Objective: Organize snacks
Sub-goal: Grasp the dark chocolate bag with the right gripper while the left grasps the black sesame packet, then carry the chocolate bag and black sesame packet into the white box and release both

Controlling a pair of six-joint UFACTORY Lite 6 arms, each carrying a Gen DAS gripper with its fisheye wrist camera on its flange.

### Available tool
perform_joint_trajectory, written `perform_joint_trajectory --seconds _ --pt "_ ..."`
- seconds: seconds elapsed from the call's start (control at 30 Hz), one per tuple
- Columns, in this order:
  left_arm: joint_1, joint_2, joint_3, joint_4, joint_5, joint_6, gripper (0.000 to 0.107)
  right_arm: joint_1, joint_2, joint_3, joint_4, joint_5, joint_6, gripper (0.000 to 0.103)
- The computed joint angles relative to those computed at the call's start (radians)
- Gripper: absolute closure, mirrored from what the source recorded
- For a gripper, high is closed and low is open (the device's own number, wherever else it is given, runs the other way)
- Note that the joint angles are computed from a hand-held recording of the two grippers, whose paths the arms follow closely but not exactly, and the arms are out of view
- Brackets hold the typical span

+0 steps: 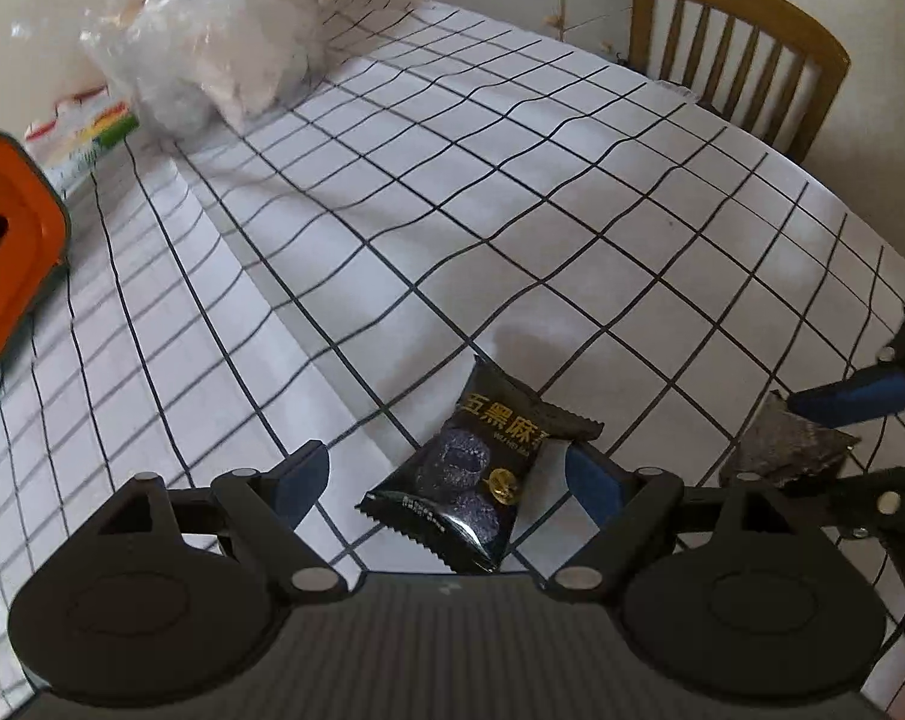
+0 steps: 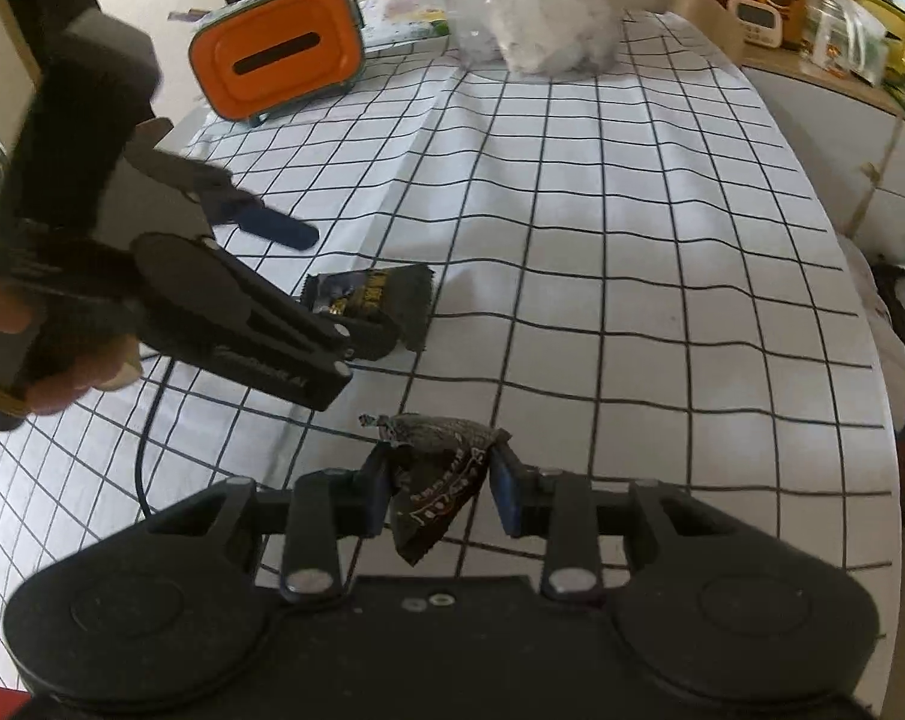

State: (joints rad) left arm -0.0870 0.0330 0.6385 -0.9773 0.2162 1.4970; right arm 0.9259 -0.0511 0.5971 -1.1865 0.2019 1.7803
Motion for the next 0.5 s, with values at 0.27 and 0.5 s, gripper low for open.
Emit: perform_joint_trajectory --seconds 0.27,0.5 --pt "0.018 0.0 0.005 0.062 0.033 -0.152 0.071 0.016 -0.043 -0.008 0.018 0.041 -0.007 0.07" --pt "0.08 -0.136 -0.049 0.127 0.111 -0.297 0.074 0.04 -0.105 -0.014 0.107 0.092 -0.097 0.07"
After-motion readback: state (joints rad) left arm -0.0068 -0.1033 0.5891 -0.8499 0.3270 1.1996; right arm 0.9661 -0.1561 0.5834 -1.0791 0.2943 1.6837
